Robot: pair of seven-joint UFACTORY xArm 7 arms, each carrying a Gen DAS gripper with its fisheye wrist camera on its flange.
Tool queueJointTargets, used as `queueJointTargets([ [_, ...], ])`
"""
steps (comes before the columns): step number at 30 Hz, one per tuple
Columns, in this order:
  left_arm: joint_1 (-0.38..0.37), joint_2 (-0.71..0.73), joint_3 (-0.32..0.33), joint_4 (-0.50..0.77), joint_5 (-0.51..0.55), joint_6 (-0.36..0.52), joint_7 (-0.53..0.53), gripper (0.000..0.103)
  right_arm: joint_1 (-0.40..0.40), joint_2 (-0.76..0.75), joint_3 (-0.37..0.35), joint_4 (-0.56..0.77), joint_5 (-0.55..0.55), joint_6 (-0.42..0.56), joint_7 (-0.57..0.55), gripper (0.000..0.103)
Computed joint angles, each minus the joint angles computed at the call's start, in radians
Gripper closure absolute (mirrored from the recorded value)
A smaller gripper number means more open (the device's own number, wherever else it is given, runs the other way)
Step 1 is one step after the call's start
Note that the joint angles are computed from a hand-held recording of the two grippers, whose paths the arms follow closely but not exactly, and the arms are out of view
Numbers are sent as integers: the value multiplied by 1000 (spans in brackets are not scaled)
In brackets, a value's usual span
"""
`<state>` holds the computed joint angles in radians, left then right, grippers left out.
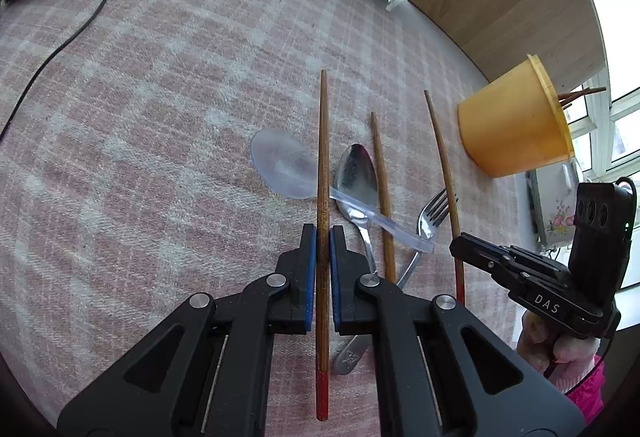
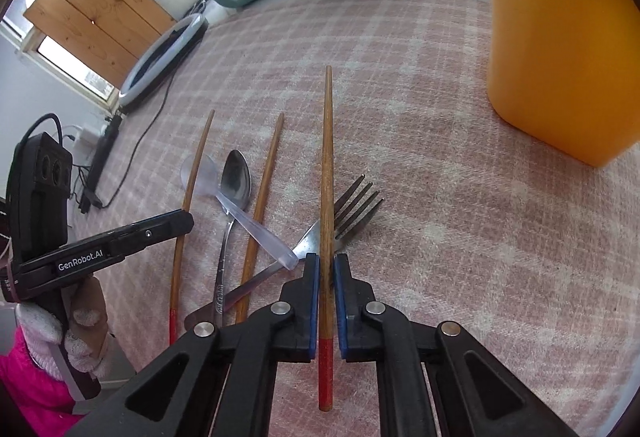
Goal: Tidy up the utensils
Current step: 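Lift both held chopsticks upright and carry them over the yellow bin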
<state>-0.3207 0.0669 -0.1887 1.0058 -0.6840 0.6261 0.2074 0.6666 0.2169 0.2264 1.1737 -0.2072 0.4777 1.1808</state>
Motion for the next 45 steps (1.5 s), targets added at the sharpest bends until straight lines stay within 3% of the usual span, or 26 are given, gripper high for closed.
queueJointTargets([
  [10, -25, -72, 3, -8, 4, -58, 7, 99, 26, -70, -7, -16, -160, 14, 120, 98],
  [24, -113, -136, -14, 9, 110, -192, -6, 99, -12, -212, 55, -61, -333, 96, 268, 98],
  [45, -189, -68, -61, 137, 126, -266, -10, 99, -146, -476, 182, -213, -341, 157, 271, 98],
])
